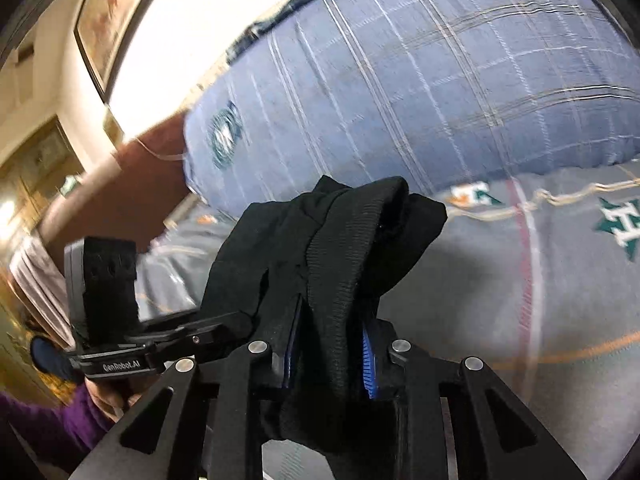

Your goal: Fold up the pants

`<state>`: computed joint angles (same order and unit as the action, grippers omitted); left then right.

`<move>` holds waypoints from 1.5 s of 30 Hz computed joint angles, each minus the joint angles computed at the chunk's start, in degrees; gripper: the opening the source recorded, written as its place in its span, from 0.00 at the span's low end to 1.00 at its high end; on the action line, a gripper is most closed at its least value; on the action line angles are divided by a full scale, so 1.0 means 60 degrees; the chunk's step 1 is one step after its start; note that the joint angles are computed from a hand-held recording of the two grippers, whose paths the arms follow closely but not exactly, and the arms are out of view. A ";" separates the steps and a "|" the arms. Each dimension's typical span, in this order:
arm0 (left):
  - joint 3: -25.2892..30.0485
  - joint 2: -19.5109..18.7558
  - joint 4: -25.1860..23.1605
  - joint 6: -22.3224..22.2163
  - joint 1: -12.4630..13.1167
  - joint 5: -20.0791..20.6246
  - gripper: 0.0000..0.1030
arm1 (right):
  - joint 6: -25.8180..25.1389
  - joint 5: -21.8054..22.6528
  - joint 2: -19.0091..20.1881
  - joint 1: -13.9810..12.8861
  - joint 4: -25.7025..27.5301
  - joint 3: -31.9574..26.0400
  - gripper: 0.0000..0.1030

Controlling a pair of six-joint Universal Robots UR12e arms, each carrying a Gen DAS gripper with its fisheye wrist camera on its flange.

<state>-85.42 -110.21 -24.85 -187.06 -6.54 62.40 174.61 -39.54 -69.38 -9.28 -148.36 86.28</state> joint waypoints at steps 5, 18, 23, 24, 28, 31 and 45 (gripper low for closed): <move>0.0196 -0.0152 -0.0946 -0.0364 0.0101 0.1268 0.38 | 0.0653 -0.0482 0.0673 0.0528 0.0612 -0.0790 0.25; -0.0173 -0.0045 -0.0473 -0.0657 -0.0255 0.3884 0.74 | -0.0683 -0.3940 0.0313 0.1309 -0.0828 -0.0106 0.53; 0.0127 -0.0345 -0.1269 -0.0157 -0.0511 0.5399 0.79 | -0.1166 -0.5195 0.0472 0.1672 -0.0766 -0.0232 0.46; 0.0218 -0.0402 -0.1663 -0.0201 -0.0515 0.5422 0.79 | -0.1490 -0.5635 0.0560 0.1790 -0.0205 -0.0341 0.43; 0.0029 -0.0176 -0.1576 -0.0672 -0.0445 0.5127 0.78 | -0.1380 -0.5719 0.0399 0.1794 -0.0453 -0.0191 0.43; -0.0362 0.0181 -0.0760 -0.0598 -0.0555 0.5380 0.78 | -0.0832 -0.5426 0.0054 0.1641 -0.1173 0.0220 0.44; -0.1592 0.1598 0.1386 -0.0404 -0.0858 0.5566 0.80 | -0.0712 -0.7432 -0.1534 0.2041 -0.2253 0.1248 0.50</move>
